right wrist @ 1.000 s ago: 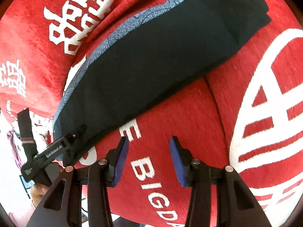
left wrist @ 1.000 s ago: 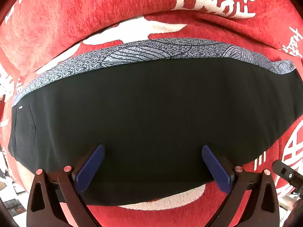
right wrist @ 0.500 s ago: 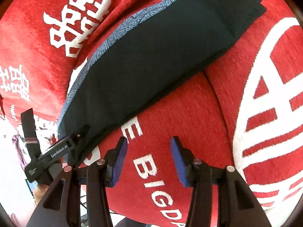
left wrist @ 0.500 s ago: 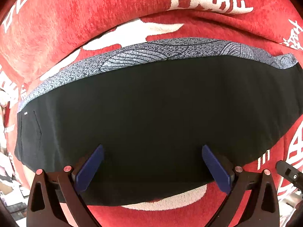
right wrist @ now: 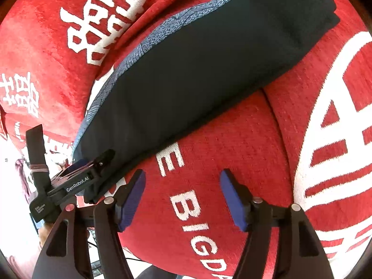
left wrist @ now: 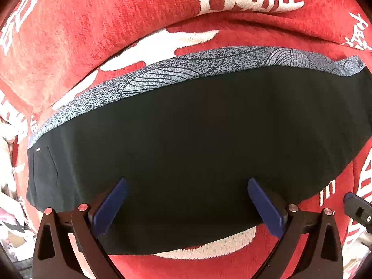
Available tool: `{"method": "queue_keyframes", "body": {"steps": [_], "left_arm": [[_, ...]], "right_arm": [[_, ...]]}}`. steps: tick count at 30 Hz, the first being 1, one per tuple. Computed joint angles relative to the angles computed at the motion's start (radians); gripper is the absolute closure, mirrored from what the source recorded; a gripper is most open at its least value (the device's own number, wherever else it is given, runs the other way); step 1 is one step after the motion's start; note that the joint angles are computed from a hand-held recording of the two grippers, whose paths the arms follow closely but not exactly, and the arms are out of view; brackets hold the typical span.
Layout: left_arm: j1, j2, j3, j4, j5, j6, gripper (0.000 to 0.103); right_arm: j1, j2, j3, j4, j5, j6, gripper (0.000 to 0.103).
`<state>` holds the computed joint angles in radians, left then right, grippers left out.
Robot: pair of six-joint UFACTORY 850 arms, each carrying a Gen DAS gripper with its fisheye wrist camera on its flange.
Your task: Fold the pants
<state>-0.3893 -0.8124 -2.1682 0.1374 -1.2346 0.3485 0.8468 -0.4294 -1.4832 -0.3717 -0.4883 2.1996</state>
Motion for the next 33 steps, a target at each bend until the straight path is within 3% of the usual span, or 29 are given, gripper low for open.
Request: {"method": "queue_keyframes", "body": {"steps": [5, 10, 17, 20, 26, 33], "left_arm": [[-0.011, -0.021, -0.022, 0.014, -0.005, -0.007, 0.0], [-0.01, -0.037, -0.045, 0.008, -0.026, -0.013, 0.0], [-0.012, -0.053, -0.073, 0.02, -0.048, -0.015, 0.0], [-0.011, -0.058, -0.082, 0.022, -0.056, -0.009, 0.0], [-0.016, -0.12, -0.215, -0.046, -0.179, -0.017, 0.0], [-0.062, -0.063, -0.109, -0.091, -0.071, -0.012, 0.0]], "right_arm": [[-0.001, 0.01, 0.006, -0.001, -0.01, 0.008, 0.032], [-0.002, 0.054, 0.053, -0.11, -0.055, 0.154, 0.032], [-0.013, 0.081, 0.107, -0.116, -0.041, 0.192, 0.032], [-0.012, 0.097, 0.145, -0.176, -0.017, 0.298, 0.032], [-0.001, 0.132, 0.215, -0.351, -0.009, 0.512, 0.032], [0.017, 0.175, 0.3, -0.578, -0.024, 0.8, 0.032]]}}
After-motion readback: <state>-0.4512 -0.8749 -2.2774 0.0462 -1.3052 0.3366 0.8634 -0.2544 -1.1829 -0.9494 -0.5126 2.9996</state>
